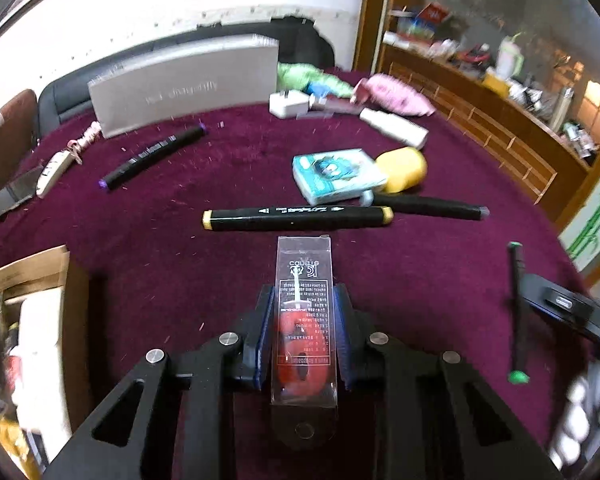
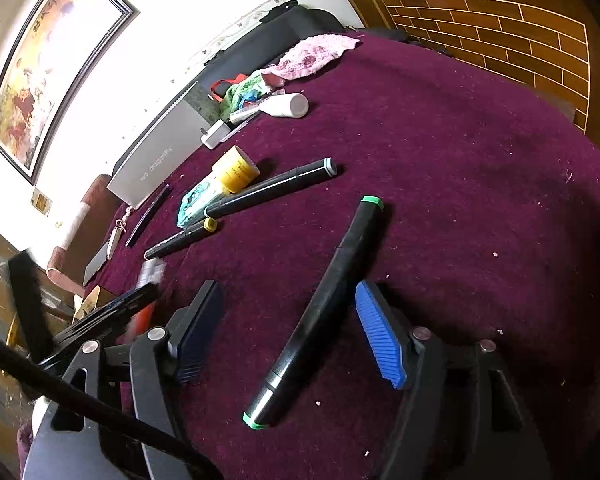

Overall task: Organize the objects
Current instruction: 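Lift the clear packet with the left gripper while the right gripper grasps the green-capped black marker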

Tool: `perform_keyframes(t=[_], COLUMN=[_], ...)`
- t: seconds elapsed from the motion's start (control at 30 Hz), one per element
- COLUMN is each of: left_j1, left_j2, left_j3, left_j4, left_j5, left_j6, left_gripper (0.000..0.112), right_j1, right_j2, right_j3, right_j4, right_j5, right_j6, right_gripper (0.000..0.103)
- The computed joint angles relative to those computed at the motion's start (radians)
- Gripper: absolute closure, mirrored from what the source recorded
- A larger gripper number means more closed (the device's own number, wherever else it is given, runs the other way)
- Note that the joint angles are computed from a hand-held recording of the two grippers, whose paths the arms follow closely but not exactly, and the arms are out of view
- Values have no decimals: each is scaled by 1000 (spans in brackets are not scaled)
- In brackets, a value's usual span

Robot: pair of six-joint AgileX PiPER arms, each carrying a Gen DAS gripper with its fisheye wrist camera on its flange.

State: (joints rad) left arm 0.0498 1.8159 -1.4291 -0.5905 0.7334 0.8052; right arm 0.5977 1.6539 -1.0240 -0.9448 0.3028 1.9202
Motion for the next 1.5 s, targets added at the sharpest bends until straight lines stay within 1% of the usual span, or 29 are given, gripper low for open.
perform_keyframes(t=[0.07,0.17,0.23,0.3,0.33,0.37,0.47,0.53,0.57,0.6,0.67,0.7,0.73,0.77,0.83,0.87,0.93,1.0,1.13,1.23,1.5], left_j1=[41,128,152,178,185,194,197,205,205,203,201,192,184,185,178,173,159,152,154,145,137], left_j2=[-61,-151,-185,-219,-228,-236,-249,-241,-235,-238,-266,-276,-273,-277,-284,-286,-297,-302,-300,-300,-302], left_j3=[54,153,203,257,275,296,346,362,368,384,411,424,424,429,439,442,455,459,455,452,455], left_j4=[-67,-161,-174,-174,-173,-172,-140,-121,-111,-104,-109,-86,-64,-69,-56,-48,-24,-11,-9,5,22], left_j5=[30,108,108,108,105,98,56,60,59,45,16,-11,-19,-23,-37,-45,-67,-76,-74,-81,-91], left_j6=[68,163,189,221,228,237,234,211,198,186,193,166,139,145,135,128,114,104,104,90,80], left_gripper=[89,89,89,89,89,89,89,89,89,89,89,89,88,88,88,88,88,88,88,88,88], right_j1=[4,10,20,39,52,59,81,89,97,103,127,136,143,156,162,164,165,172,185,184,196], right_j2=[1,6,14,37,54,65,130,172,201,218,261,275,286,301,305,308,316,324,328,317,315], right_j3=[-3,-11,-25,-72,-110,-133,-266,-345,-393,-419,-480,-498,-511,-528,-534,-543,-564,-584,-594,-580,-571], right_j4=[3,6,21,89,139,167,293,341,355,355,338,327,316,297,292,297,311,326,335,352,339], right_j5=[8,23,47,111,162,193,355,445,501,535,623,652,675,707,708,711,719,728,731,713,708], right_j6=[-6,-12,-34,-125,-192,-232,-416,-502,-544,-561,-585,-587,-587,-587,-594,-608,-635,-658,-662,-666,-642], right_gripper=[34,34,34,34,34,34,34,34,34,35,38,41,45,46,59,63,77,84,88,88,88])
